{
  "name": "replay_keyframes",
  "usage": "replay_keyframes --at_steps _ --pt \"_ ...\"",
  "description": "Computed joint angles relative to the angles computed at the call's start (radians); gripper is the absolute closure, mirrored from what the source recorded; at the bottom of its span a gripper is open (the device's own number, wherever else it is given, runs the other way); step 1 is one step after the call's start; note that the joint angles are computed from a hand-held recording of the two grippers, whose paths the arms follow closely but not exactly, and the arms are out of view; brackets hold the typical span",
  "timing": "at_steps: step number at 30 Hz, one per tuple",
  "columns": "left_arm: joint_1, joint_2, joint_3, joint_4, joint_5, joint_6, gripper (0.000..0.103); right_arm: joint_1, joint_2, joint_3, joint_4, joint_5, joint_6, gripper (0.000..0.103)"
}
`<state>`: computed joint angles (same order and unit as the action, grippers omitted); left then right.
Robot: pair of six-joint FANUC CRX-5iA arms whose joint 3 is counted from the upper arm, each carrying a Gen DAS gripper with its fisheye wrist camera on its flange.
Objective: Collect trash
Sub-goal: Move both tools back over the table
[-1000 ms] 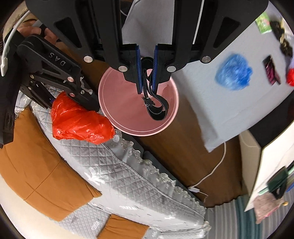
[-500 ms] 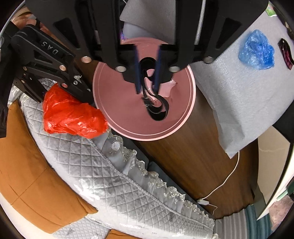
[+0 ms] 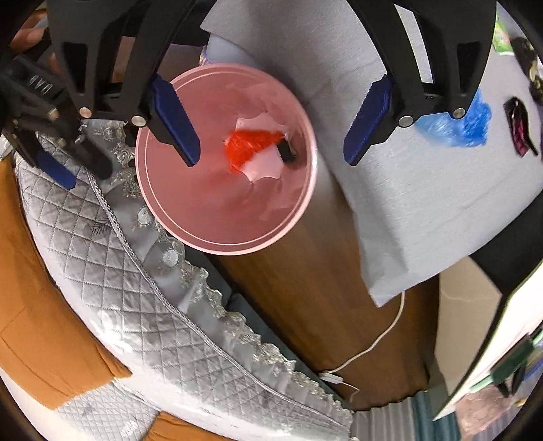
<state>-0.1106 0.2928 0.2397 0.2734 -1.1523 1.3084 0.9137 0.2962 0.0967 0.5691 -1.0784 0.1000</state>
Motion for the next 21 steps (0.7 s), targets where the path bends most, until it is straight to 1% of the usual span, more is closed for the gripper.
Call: replay_keyframes --at_steps 2,5,8,10,12,15,18,21 --pt "0.019 -0.039 -0.034 0.008 0.014 -0.010 0.019 0.015 -0.026 -0.036 0.071 0.030 -0.056 0.009" --pt "0.059 -0.120 -0.110 0.026 0.056 -0.028 0.019 0.044 -0.051 -0.070 0.184 0.058 -0.131 0.007" --pt "0.106 -0.198 -0.177 0.056 0.076 -0.049 0.019 0.081 -0.060 -0.084 0.283 0.052 -0.190 0.006" --pt "0.146 -0.257 -0.227 0.089 0.085 -0.084 0.019 0.114 -0.054 -0.067 0.331 0.035 -0.203 0.005" --pt "0.191 -0.324 -0.276 0.116 0.088 -0.127 0.019 0.150 -0.040 -0.029 0.364 0.011 -0.197 0.005" --pt "0.263 -0.420 -0.349 0.159 0.076 -0.205 0.019 0.206 -0.026 0.025 0.396 0.019 -0.179 0.005" --pt "0.340 -0.508 -0.409 0.177 0.068 -0.268 0.017 0.267 -0.005 0.065 0.424 0.025 -0.184 0.005" --pt "0.444 -0.612 -0.488 0.185 0.067 -0.310 0.017 0.327 0.031 0.113 0.399 0.031 -0.157 0.005"
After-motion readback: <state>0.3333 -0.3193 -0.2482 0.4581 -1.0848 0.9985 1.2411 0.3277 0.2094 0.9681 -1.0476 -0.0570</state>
